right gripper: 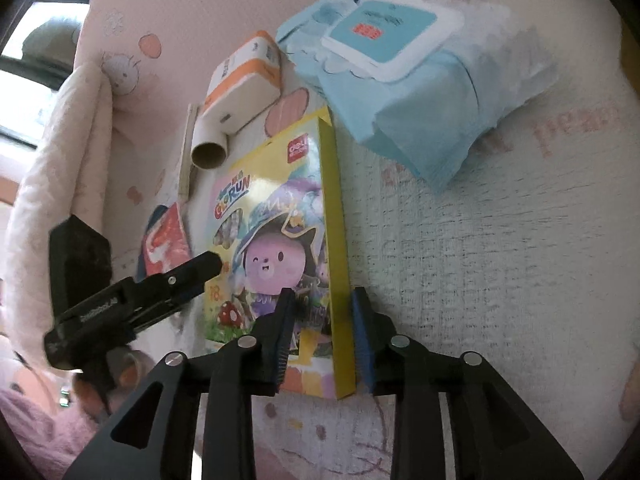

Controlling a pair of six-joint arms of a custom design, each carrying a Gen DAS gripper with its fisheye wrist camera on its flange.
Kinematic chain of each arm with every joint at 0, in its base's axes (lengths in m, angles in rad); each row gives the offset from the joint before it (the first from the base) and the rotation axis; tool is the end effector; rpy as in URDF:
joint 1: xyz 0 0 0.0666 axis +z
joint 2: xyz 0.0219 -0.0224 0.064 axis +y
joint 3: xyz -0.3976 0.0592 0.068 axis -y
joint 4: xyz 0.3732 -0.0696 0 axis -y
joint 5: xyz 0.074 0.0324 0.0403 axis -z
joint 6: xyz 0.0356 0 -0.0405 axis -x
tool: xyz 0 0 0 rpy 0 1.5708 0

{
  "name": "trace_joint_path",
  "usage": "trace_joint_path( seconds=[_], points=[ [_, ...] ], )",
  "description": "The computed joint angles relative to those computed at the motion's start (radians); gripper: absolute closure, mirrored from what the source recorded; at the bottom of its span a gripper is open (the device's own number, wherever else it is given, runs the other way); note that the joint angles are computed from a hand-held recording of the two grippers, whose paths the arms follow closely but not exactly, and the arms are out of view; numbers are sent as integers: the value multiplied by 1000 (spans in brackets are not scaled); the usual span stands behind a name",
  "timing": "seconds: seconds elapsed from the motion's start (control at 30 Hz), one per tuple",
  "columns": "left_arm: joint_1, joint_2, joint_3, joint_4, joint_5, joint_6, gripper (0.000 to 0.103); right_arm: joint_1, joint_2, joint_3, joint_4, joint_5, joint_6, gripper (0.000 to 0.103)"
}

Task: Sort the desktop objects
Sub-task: 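Close the left gripper on the yellow oil pastel box edge, then lift the yellow oil pastel box upright with the left gripper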

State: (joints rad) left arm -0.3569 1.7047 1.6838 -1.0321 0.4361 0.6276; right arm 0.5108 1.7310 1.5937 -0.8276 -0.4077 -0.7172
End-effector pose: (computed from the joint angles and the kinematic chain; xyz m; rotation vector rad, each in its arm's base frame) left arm 0.5267 -0.2129 0.4153 -0.2116 2.7522 -0.8830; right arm 0.5016 0.2968 0.3734 0.1054 2.7233 0.9493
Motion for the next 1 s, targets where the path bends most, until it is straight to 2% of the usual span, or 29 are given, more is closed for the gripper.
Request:
trace_joint_path(
  seconds=[0.07,0.13,0.27,0.33,0.4,0.5,0.6,0.7,0.77,0.83,0.9,1.0],
  points=[
    [2,14,18,-3,7,11,45,-12,7,-6,27,-35,-37,77],
    [5,17,13,22,11,59,45,-16,11,-14,64,-44,-57,75],
    [14,-3,-37,109,37,153,45,-20,15,-24,101,-61,-84,74],
    [12,-11,-54,131,36,161,45,-23,12,-42,142,-69,-129,74],
    [2,-5,-37,106,10,136,45,-21,12,-49,167,-57,-174,72],
    [-14,15,12,33,-38,66,45,-3,21,-16,132,11,-142,71],
    [-12,13,9,28,-38,79,45,15,49,55,54,80,-105,69],
    [-22,8,19,-7,-73,79,53,27,69,110,-5,124,-66,69],
    [-26,-13,0,8,-77,90,53,44,67,142,-41,191,-25,69],
    [-10,-45,-48,57,-38,150,53,70,70,191,-97,274,58,69],
    [2,-66,-74,76,-20,160,53,74,64,203,-110,274,82,70],
    [1,-79,-64,68,-33,132,53,84,45,197,-109,278,89,71]
  ],
)
